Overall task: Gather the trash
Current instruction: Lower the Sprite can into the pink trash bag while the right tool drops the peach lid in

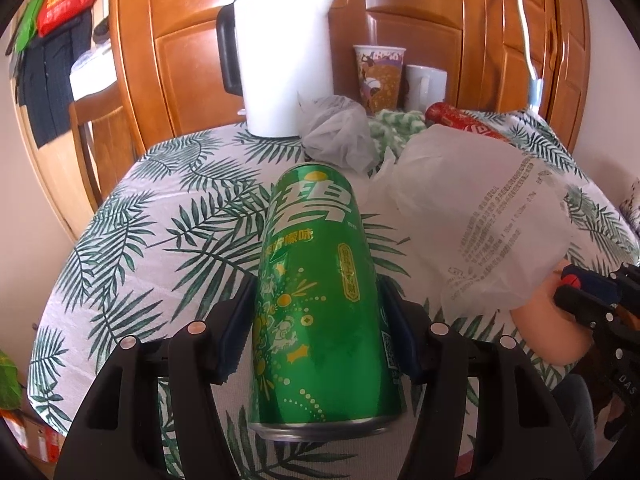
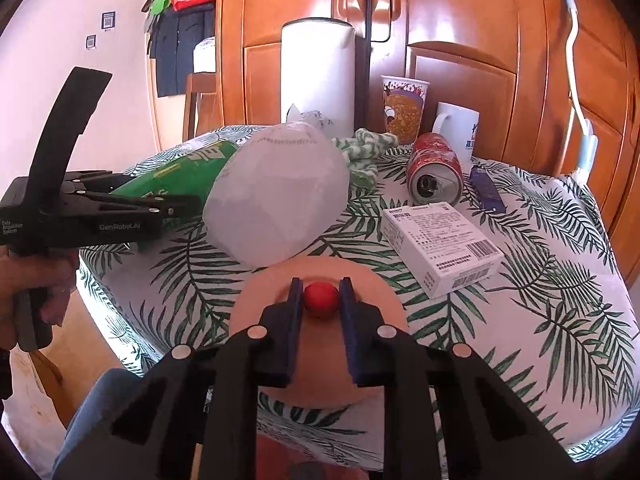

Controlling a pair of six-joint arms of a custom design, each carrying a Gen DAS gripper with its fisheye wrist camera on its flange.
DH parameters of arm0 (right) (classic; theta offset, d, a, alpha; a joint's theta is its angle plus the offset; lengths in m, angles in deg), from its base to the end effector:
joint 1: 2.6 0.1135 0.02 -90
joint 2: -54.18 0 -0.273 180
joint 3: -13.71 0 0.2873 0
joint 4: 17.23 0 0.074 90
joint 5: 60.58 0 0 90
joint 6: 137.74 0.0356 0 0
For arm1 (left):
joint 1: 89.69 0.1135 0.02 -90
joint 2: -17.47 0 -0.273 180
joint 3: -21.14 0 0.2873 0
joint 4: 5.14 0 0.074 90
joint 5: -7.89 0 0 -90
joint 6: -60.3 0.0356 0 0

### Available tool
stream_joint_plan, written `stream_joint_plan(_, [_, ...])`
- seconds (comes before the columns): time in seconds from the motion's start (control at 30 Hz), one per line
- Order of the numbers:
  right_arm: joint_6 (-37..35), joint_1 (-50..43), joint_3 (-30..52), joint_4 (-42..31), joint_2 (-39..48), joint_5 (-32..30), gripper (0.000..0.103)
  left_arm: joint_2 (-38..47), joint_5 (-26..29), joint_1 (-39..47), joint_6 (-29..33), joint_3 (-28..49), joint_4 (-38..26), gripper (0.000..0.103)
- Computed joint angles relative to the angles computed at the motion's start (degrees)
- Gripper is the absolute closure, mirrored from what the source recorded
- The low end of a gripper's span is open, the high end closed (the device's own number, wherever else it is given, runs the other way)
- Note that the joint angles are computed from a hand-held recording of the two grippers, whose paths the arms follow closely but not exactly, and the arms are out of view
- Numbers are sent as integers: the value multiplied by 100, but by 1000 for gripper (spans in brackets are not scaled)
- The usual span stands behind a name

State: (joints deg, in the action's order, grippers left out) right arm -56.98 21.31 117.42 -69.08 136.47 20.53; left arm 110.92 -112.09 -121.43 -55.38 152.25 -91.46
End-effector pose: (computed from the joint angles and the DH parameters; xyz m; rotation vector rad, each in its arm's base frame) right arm 0.3131 0.1448 0.4337 -0.6914 1.9942 0.3167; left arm 0.2927 -0.1601 0.4828 -0.1090 2.2792 0.1217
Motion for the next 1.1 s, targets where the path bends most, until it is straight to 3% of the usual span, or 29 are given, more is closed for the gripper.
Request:
stream_joint_plan(0.43, [102, -336, -356, 16, -576, -483, 85, -437, -416, -605, -208, -220, -100, 44])
stream_joint_plan(0.77, [25, -746, -1295, -420, -1918, -1041, 85, -659, -1096, -2524, -1156, -239, -872, 44])
stream_joint_plan(0.97, [-138, -948, -2172, -837, -2668, -1160, 85, -857, -718, -3329, -1913, -1207, -757, 44])
stream_joint_plan(1.1, [-326, -1026, -2911, -886, -2722, -1096, 85, -919, -6, -3305, -2083, -2264, -292, 44])
